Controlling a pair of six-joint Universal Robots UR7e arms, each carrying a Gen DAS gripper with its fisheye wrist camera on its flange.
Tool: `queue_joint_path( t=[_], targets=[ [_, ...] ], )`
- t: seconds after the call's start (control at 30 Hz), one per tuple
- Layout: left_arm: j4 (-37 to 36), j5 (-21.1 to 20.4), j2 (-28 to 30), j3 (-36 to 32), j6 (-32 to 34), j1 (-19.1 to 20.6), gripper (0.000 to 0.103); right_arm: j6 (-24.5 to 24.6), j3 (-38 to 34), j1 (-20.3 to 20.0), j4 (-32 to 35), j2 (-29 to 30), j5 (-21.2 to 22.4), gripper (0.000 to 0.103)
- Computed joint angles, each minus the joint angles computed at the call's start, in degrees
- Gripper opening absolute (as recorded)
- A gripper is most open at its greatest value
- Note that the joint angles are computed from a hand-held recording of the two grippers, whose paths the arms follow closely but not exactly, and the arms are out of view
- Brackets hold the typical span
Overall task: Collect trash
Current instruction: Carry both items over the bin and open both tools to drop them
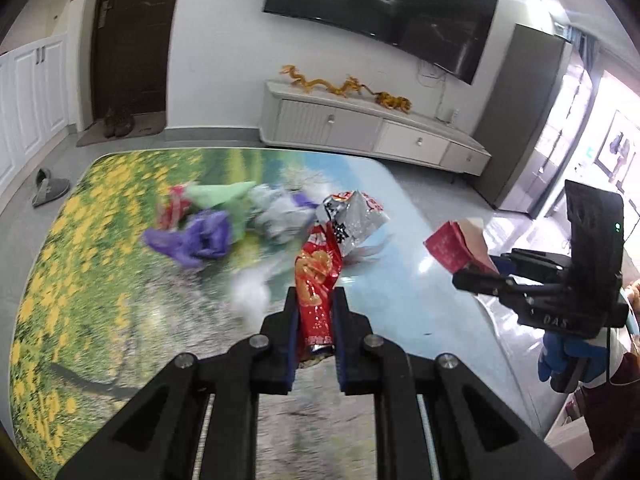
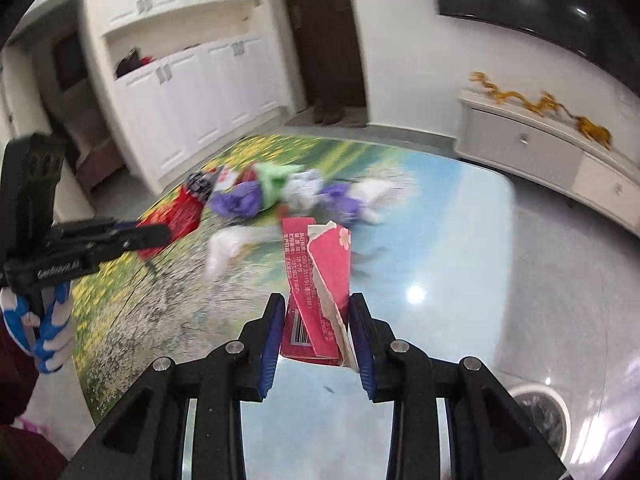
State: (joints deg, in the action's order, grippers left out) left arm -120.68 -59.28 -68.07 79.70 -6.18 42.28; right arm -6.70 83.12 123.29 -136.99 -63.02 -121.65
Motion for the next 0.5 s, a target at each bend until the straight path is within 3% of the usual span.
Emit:
queue_joint_path(
  t=[0.3,0.5],
  targets=[
    [1.08,-7.61,10.75,-6.36,3.55,-4.15,0.014,10.53,11.27,-3.78,-3.9,-14.21,-11.96,0.031],
    [5.44,-12.88,20.7,-13.89,4.02,-6.23,0.014,16.93,17.14,-8.54,-1.89,-22.91,-14.83,0.031]
  ],
)
